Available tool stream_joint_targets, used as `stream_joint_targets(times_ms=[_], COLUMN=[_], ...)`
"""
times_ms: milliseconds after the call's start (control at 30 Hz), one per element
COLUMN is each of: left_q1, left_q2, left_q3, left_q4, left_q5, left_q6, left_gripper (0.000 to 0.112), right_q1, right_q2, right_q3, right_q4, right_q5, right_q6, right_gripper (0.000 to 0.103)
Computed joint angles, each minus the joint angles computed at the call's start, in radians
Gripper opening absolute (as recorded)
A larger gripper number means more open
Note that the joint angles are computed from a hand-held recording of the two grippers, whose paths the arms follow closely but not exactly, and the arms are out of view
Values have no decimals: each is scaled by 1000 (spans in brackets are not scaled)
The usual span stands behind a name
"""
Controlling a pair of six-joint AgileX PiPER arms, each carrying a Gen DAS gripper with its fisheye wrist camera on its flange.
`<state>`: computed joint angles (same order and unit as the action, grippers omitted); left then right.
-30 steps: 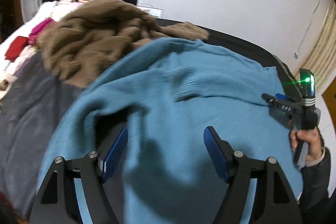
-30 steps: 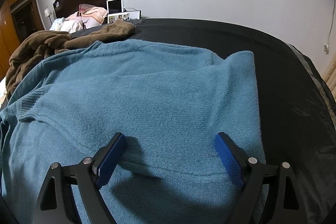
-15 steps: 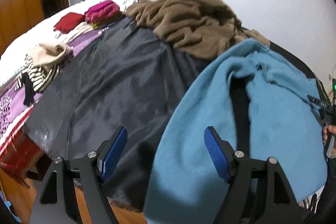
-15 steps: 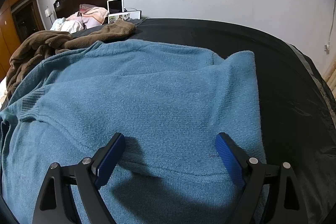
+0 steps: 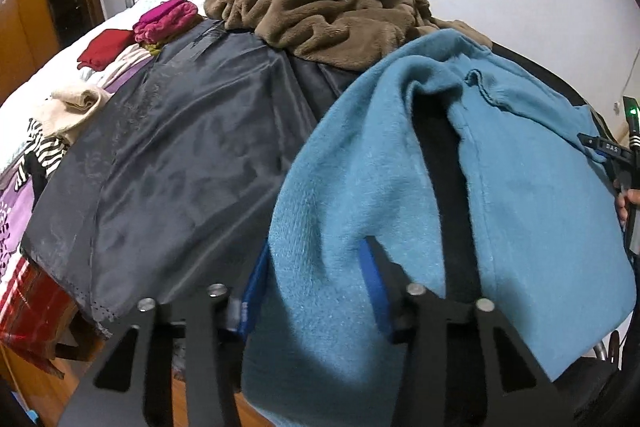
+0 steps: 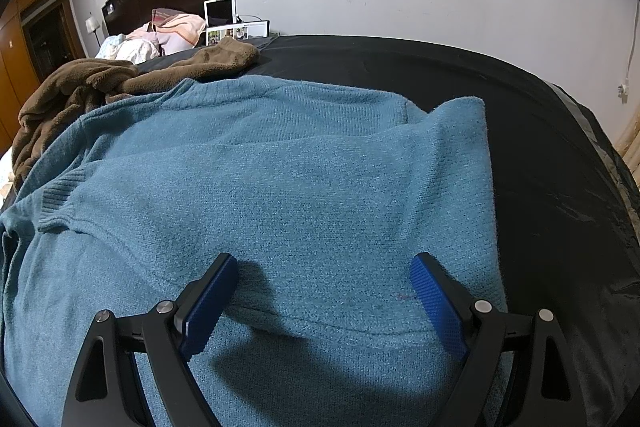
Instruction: Fold clothes
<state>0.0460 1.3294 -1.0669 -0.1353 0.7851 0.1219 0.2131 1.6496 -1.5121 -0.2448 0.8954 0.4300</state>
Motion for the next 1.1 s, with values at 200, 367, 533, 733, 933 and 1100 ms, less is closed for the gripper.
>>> stream_joint_targets(times_ms=[200, 367, 533, 733, 933, 1100], left_q1=[0, 79, 207, 269, 214, 114], left_q2=[7, -6, 24, 98, 163, 232], left_q3=[-24, -78, -222, -431, -608, -750], left_q4=[-5, -121, -279, -375, -387, -388], left_q5=[10, 38, 123, 232, 310, 338], left_q6=[-75, -39, 35, 46, -34, -120], left_gripper=[13, 11, 11, 11, 11, 11], right_q1=[-1, -1, -2, -2, -1, 1], right_q2=[-2, -4, -4, -3, -4, -4], right_q3=[2, 3, 4, 3, 3, 3], right_q4=[3, 4, 5, 5, 3, 0], right_q5=[-2, -2, -3, -3, -2, -1], right_q6=[-1, 0, -2, -1, 0, 2], right_gripper=[90, 90, 90, 90, 90, 90])
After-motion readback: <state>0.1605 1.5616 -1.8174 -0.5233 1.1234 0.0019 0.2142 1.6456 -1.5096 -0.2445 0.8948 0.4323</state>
